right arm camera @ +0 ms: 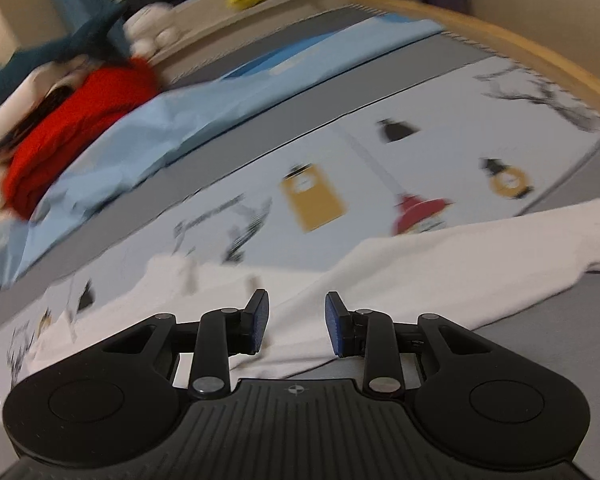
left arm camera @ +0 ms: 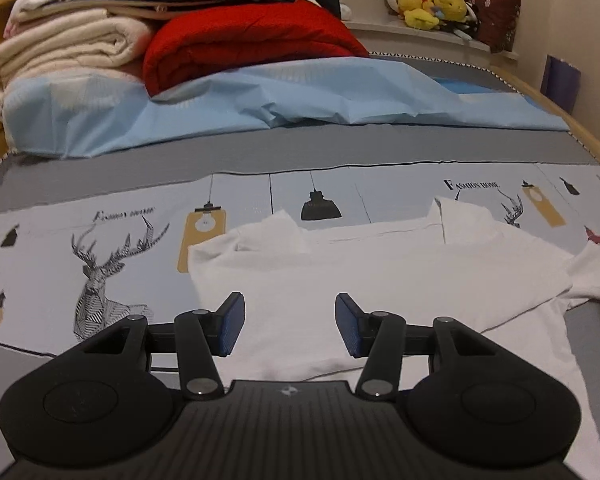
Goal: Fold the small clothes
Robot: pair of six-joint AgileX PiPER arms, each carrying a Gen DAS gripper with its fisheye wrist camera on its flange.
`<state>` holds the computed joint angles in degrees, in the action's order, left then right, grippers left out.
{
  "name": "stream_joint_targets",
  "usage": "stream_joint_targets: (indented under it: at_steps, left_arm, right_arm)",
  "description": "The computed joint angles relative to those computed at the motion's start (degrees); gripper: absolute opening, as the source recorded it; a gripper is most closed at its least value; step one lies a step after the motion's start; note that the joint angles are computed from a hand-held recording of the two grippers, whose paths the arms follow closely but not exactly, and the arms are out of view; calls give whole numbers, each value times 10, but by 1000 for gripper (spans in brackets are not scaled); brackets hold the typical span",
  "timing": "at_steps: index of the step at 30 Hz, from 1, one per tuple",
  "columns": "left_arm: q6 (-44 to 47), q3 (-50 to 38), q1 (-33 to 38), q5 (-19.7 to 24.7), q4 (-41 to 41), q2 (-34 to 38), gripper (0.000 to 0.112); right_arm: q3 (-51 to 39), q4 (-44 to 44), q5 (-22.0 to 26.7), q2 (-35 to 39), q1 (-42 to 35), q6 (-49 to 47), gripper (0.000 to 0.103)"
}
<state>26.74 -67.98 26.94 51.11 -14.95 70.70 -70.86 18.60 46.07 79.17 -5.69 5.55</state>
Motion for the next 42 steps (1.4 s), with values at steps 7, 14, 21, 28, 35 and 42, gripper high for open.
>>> stream_joint_targets:
  at_steps: [7, 14, 21, 28, 35, 42]
  left_arm:
    - [2, -12, 0, -3, 3, 27, 55]
    - [-12, -11, -27, -11, 18, 36, 55]
    - [-8, 0, -43, -22, 25, 36, 55]
    - [13, 10, -38, -26, 20, 33, 55]
    - [20, 5, -31, -24, 17, 38, 55]
    - [43, -4, -15, -16, -2, 35, 55]
  right_arm:
    - [56, 47, -60, 2, -179, -11, 3]
    - [93, 123, -87, 61, -334, -16, 7]
    - [128, 282, -137, 145, -386, -132, 14]
    - [142, 474, -199, 204, -398, -304, 11]
    - [140, 562, -214, 221, -385, -378, 11]
    - [158, 552, -300, 168, -344, -360, 1]
